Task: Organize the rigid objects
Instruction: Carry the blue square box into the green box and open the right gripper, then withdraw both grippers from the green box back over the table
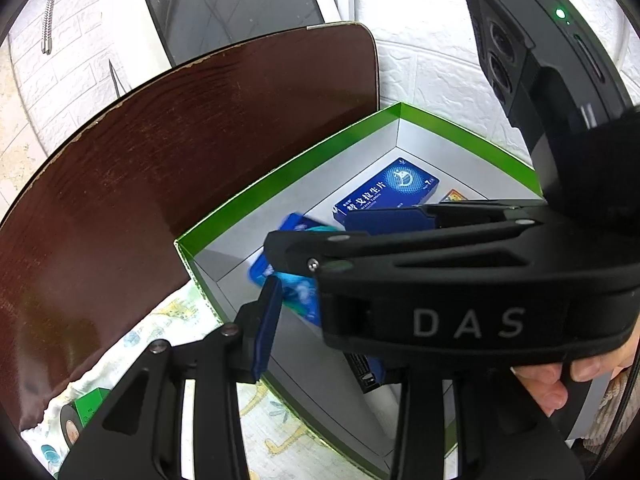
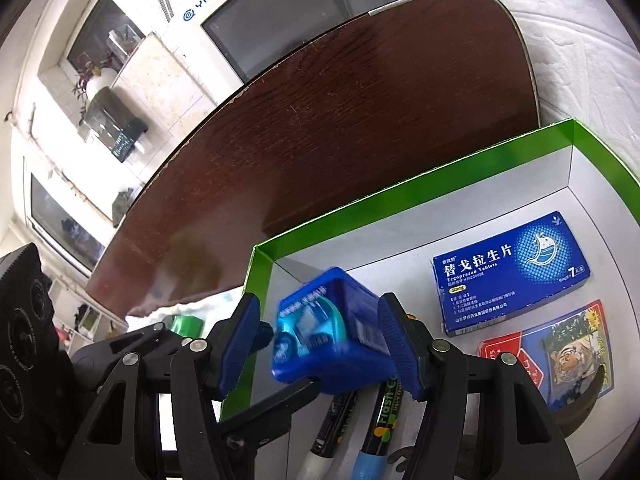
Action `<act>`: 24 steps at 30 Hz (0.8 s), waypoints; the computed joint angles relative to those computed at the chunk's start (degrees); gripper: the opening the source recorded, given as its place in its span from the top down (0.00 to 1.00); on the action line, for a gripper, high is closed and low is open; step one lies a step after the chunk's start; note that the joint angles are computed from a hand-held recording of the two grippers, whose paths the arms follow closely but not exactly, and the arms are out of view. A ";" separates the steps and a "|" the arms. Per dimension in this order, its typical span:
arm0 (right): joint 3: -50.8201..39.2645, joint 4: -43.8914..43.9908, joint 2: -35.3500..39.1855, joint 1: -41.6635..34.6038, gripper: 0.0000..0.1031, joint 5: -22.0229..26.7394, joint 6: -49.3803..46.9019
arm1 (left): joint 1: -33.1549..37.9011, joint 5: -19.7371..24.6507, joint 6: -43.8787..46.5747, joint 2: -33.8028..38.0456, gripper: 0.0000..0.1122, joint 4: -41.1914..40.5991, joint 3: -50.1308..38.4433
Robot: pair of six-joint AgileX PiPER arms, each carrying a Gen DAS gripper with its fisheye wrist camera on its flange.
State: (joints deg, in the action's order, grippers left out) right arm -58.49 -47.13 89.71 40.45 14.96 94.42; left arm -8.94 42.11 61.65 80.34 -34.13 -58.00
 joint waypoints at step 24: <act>-6.48 -5.03 -1.95 13.74 0.38 14.33 5.18 | 24.18 13.03 12.45 -12.13 0.63 -8.77 4.87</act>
